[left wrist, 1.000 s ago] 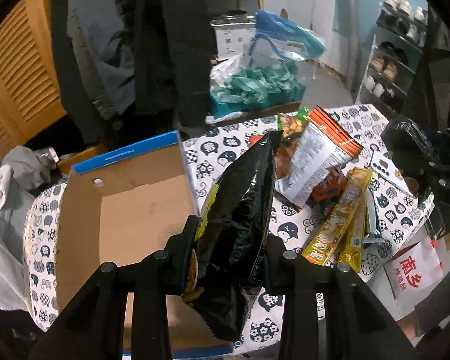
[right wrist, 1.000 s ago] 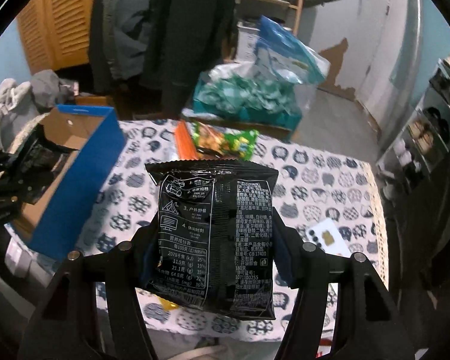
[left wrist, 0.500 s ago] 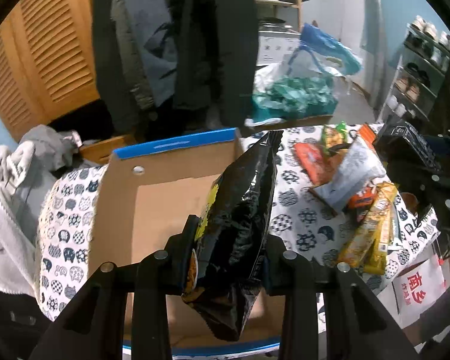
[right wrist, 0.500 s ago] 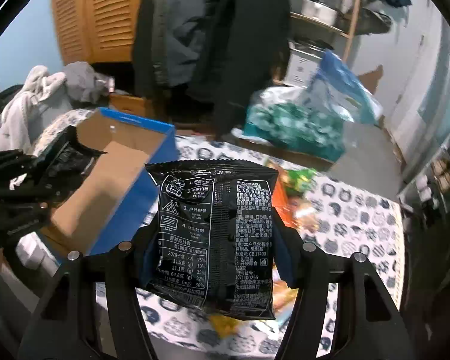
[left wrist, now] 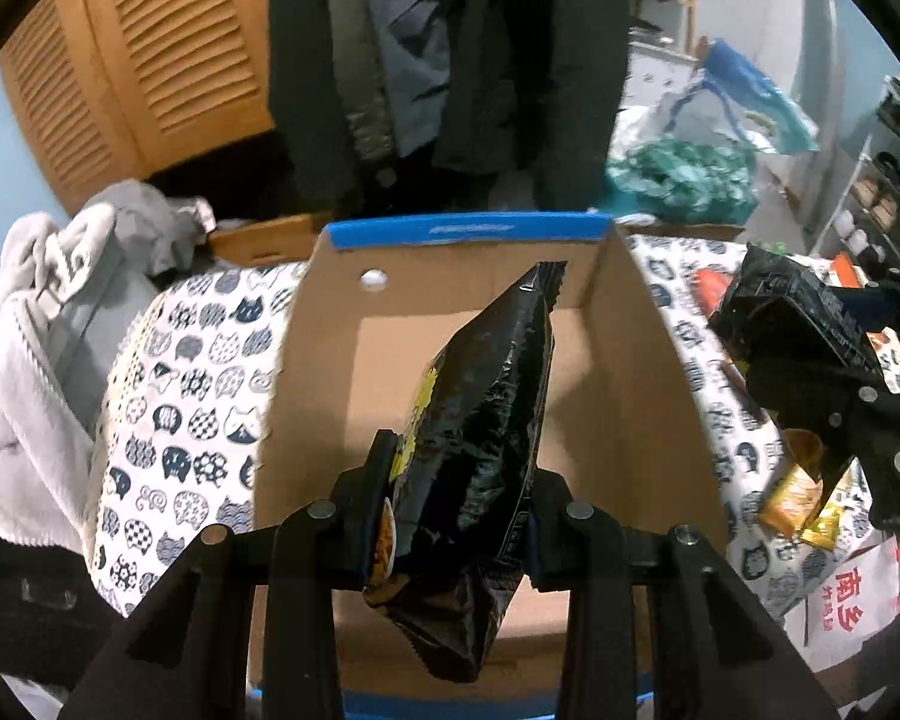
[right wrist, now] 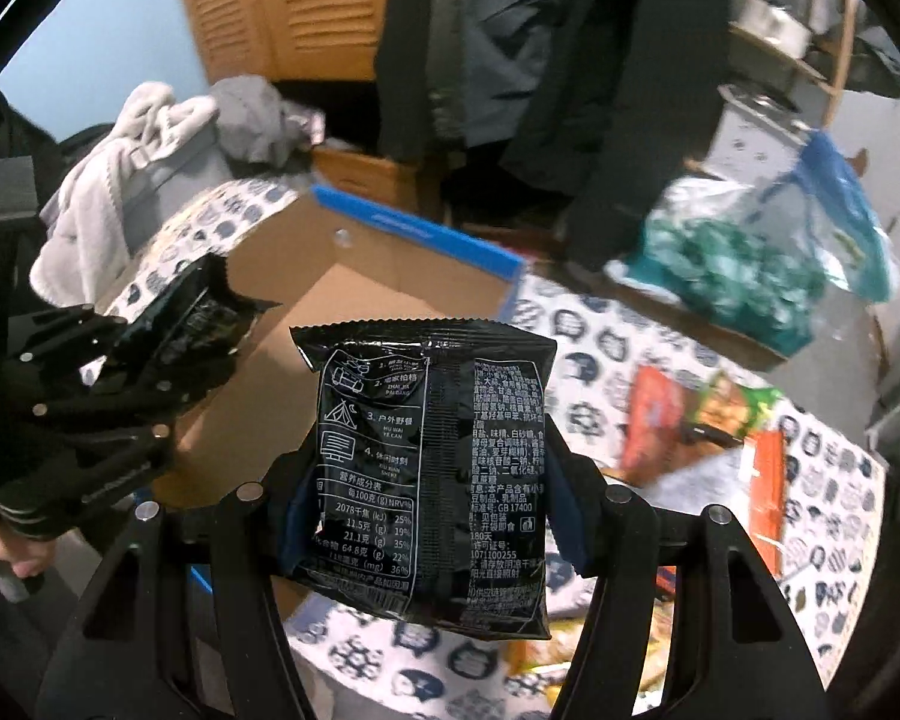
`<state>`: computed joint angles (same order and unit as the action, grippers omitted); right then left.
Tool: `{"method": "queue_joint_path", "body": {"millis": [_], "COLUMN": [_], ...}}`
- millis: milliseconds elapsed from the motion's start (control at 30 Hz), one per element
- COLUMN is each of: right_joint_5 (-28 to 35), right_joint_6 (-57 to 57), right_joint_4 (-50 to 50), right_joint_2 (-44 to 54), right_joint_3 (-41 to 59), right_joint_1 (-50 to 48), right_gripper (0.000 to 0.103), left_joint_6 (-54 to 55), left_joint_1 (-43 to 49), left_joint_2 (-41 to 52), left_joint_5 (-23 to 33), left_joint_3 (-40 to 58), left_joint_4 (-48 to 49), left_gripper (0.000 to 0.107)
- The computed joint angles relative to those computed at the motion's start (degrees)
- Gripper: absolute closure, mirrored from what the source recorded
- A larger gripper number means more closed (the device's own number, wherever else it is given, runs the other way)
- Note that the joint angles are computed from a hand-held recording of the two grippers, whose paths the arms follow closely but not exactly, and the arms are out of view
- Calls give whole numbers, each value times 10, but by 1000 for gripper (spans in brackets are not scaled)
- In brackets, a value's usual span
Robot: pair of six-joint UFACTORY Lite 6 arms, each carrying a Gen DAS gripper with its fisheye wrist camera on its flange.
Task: Organize snacks
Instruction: 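Carry both black bags over the cardboard box with both tools, then open both tools to drop the black bags into the box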
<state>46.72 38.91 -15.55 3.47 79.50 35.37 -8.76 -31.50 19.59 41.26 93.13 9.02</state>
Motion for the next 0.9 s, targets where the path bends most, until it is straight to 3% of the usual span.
{"method": "queue_joint_path", "body": {"millis": [200,433,667,900], "right_joint_5": [-12,40,93,121], "right_joint_6": [-101,-221,-246,-238], "right_joint_4": [82,181,205,200], "right_joint_2": [115,299,420,484], "right_joint_3": [94,289,402,459], "right_joint_1": [-32,-55,-57,-57], "right_gripper": [40,40,40,40], "left_joint_6": [27,44,44,23], "left_joint_1": [40,59,70,59], "left_joint_2": [51,123,210,228], "left_joint_5": [22,59,112,122], "left_joint_3": [35,105,186,203], "left_joint_4": [-38,-61,-54,-13], "left_gripper": [71,71,71,71]}}
